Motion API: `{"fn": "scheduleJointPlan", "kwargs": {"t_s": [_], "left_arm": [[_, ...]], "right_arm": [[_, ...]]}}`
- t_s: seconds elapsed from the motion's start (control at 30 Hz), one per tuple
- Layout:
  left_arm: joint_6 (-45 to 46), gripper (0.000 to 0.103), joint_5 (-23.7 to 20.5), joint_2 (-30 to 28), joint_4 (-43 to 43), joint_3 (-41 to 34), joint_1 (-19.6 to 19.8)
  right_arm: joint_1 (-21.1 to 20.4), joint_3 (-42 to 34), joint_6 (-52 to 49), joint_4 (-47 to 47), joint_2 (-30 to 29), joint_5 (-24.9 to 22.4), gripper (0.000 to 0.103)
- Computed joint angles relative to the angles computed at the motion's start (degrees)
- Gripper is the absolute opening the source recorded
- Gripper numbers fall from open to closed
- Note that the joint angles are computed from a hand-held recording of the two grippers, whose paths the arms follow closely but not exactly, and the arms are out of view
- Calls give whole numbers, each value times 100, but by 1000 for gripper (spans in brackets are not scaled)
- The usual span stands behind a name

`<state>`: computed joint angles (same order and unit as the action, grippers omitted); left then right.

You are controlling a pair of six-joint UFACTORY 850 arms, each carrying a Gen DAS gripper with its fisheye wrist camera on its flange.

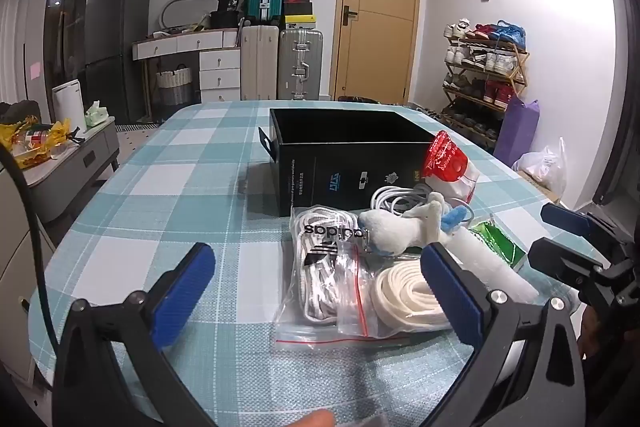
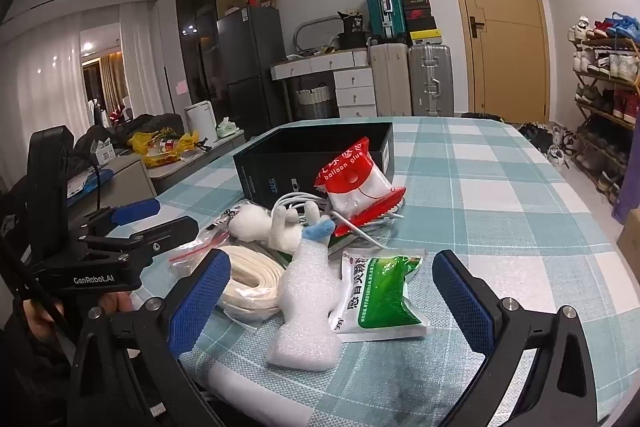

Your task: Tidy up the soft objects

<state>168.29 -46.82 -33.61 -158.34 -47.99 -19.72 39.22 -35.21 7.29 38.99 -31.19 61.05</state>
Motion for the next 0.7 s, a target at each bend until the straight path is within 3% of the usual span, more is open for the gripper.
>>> {"fn": "scheduleJointPlan", "kwargs": {"t_s": [0.4,0.47,0.7], "left_arm": [[150,103,121,-103,-218,-141,-204],[-96,103,-46,-47,78,-34,70],[-95,103,-44,-62,110,-50,99]], "right_arm": [[-46,-4,151,-104,-20,-52,103],[-46,9,158,-104,-11,-51,103],[-59,14,175,-134,-10,-60,103]]}}
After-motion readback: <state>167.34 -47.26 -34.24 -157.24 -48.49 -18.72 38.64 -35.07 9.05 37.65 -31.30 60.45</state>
